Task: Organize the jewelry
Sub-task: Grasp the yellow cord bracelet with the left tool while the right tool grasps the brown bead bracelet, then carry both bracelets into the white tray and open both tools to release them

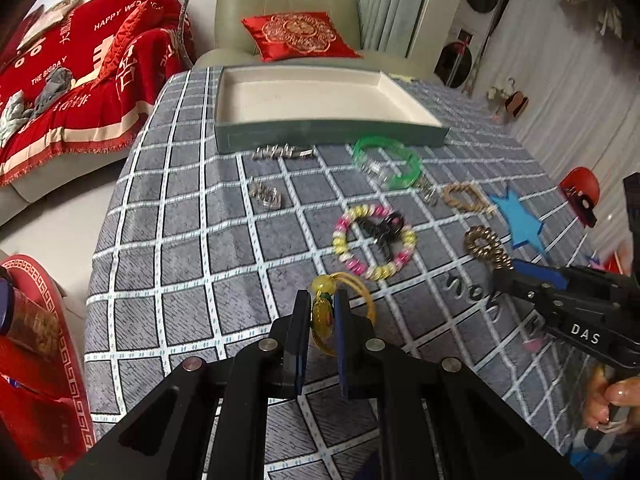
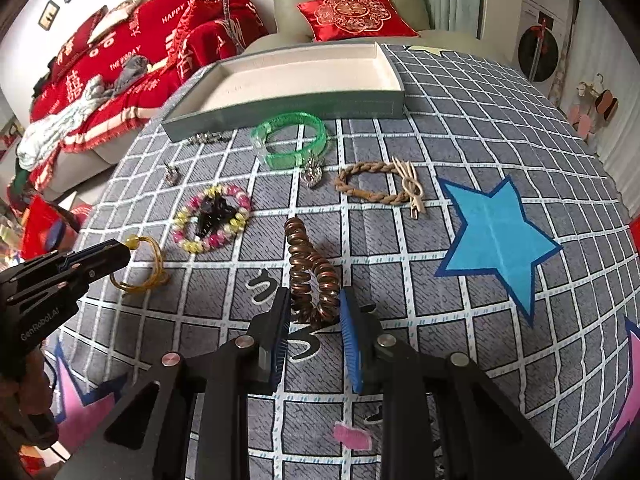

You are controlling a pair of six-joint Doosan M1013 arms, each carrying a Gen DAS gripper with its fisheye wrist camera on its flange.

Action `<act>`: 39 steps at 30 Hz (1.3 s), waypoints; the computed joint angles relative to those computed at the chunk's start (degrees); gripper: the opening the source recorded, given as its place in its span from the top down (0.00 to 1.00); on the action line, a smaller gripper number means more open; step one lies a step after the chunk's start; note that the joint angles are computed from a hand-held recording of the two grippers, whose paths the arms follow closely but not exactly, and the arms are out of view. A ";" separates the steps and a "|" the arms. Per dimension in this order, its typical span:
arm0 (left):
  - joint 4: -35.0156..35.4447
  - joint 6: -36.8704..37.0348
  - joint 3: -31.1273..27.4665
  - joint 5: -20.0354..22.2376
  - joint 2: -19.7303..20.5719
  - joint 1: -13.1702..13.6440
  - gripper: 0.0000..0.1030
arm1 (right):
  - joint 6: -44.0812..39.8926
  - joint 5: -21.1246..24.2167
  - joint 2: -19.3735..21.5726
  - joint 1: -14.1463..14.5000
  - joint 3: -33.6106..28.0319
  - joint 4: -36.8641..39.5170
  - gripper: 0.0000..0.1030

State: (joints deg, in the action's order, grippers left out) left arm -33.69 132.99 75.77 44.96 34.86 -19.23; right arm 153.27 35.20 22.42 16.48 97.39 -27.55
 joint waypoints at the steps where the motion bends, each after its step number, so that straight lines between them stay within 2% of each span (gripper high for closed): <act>1: -0.70 0.63 -0.05 0.11 -0.20 0.08 0.73 | -0.03 -0.52 -0.29 -0.18 0.12 0.24 0.74; 11: -4.09 -0.23 -4.03 3.40 -0.35 0.73 0.73 | -2.18 -4.07 -2.54 -1.96 -0.20 2.04 0.74; 15: -5.19 -1.47 -7.98 5.56 0.61 0.76 0.73 | -6.47 -4.44 -3.00 -3.51 -1.87 4.48 0.74; 21: -3.89 -5.21 -15.20 6.53 3.13 0.07 0.73 | -13.10 -3.78 -2.69 -6.01 -6.43 5.78 0.74; 29: 0.77 -15.67 -31.11 9.37 11.65 -1.58 0.73 | -21.54 -0.11 2.07 -9.68 -15.33 10.67 0.74; 32: 4.48 -19.10 -38.51 11.23 16.21 -2.68 0.73 | -23.65 0.73 4.66 -11.11 -18.49 13.51 0.74; 36: 9.51 -22.61 -45.59 12.66 21.08 -4.02 0.73 | -24.80 1.76 8.09 -12.41 -21.97 15.10 0.74; 39: 14.15 -25.18 -52.85 14.29 26.01 -5.01 0.73 | -25.43 3.23 11.05 -13.15 -25.02 15.73 0.77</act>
